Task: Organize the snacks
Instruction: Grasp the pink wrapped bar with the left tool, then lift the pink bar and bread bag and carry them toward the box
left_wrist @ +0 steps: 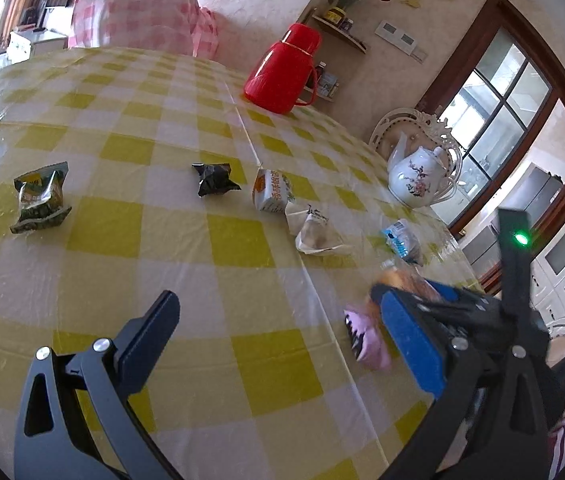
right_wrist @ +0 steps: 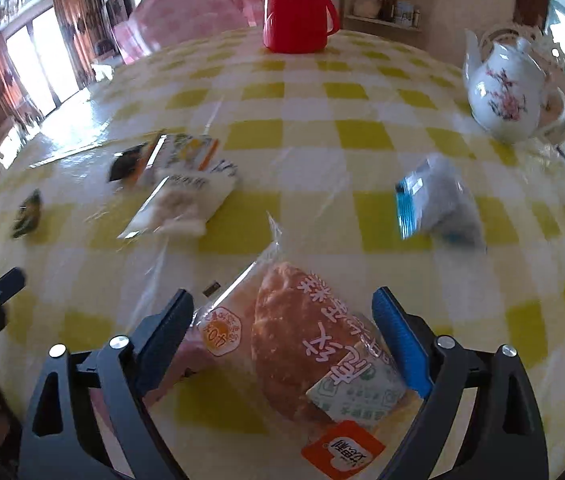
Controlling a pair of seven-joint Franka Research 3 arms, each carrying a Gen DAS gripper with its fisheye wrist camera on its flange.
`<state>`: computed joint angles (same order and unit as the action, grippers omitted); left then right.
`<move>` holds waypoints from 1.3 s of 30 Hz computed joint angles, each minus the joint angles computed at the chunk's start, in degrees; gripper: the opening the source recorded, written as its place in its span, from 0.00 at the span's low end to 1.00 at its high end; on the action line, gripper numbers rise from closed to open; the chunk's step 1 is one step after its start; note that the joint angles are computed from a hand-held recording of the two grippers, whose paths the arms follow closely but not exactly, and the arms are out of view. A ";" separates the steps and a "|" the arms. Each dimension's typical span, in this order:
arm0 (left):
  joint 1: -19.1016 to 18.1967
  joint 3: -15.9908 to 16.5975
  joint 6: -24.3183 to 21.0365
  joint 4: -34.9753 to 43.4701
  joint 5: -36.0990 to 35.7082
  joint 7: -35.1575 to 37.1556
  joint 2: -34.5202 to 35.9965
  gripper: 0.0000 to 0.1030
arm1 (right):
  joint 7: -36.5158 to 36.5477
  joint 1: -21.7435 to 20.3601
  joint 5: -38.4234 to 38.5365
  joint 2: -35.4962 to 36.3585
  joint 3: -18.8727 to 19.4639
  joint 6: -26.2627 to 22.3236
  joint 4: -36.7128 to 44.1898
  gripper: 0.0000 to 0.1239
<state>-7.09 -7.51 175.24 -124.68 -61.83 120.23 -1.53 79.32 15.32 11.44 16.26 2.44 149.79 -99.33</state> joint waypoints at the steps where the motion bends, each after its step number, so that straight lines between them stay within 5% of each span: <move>1: -0.03 -0.04 0.27 -0.09 -0.02 0.20 -0.08 0.98 | -1.39 -0.86 2.63 -1.39 0.89 0.82 -2.07 0.71; 8: -0.01 0.25 0.35 -0.18 0.86 -0.73 -0.09 0.98 | -2.78 -1.46 10.90 -10.75 1.77 2.88 -13.16 0.71; 13: -0.15 0.08 -0.29 -0.28 1.98 0.40 -0.24 0.98 | 8.86 0.41 -1.03 -11.34 0.16 7.17 -15.76 0.71; 18: -1.12 -0.35 0.26 -1.11 5.48 2.58 -0.58 0.98 | 20.68 2.42 -15.16 -7.74 -2.18 6.29 -13.60 0.68; 19: -1.19 -0.39 -0.02 -1.37 7.44 1.81 -0.62 0.98 | 23.11 3.40 -18.73 -7.93 -3.27 7.14 -14.04 0.52; 21: -1.38 -0.49 -1.52 -1.55 11.98 0.35 -0.62 0.98 | 24.00 2.82 -20.13 -9.17 -2.80 10.52 -16.16 0.40; 28: -0.21 -1.51 -2.76 -2.01 44.31 -18.44 0.94 0.98 | 41.56 0.88 -34.32 -14.81 -3.93 16.09 -21.96 0.39; 33: 0.60 -1.80 -8.20 3.27 59.31 -27.23 4.64 0.97 | 41.73 -2.37 -33.16 -18.75 -0.79 21.87 -26.20 0.39; 35: 0.90 -2.70 -11.40 5.65 59.57 -25.27 6.39 0.76 | 40.90 -3.36 -32.22 -19.93 0.27 23.76 -27.50 0.39; 37: 0.56 -2.78 -13.98 7.68 63.67 -26.40 8.13 0.37 | 39.22 -4.07 -29.90 -20.48 1.14 25.30 -28.19 0.39; 39: 1.35 -4.17 -13.76 8.31 61.37 -23.12 9.09 0.27 | 37.00 -4.46 -27.14 -20.64 1.74 26.28 -28.63 0.39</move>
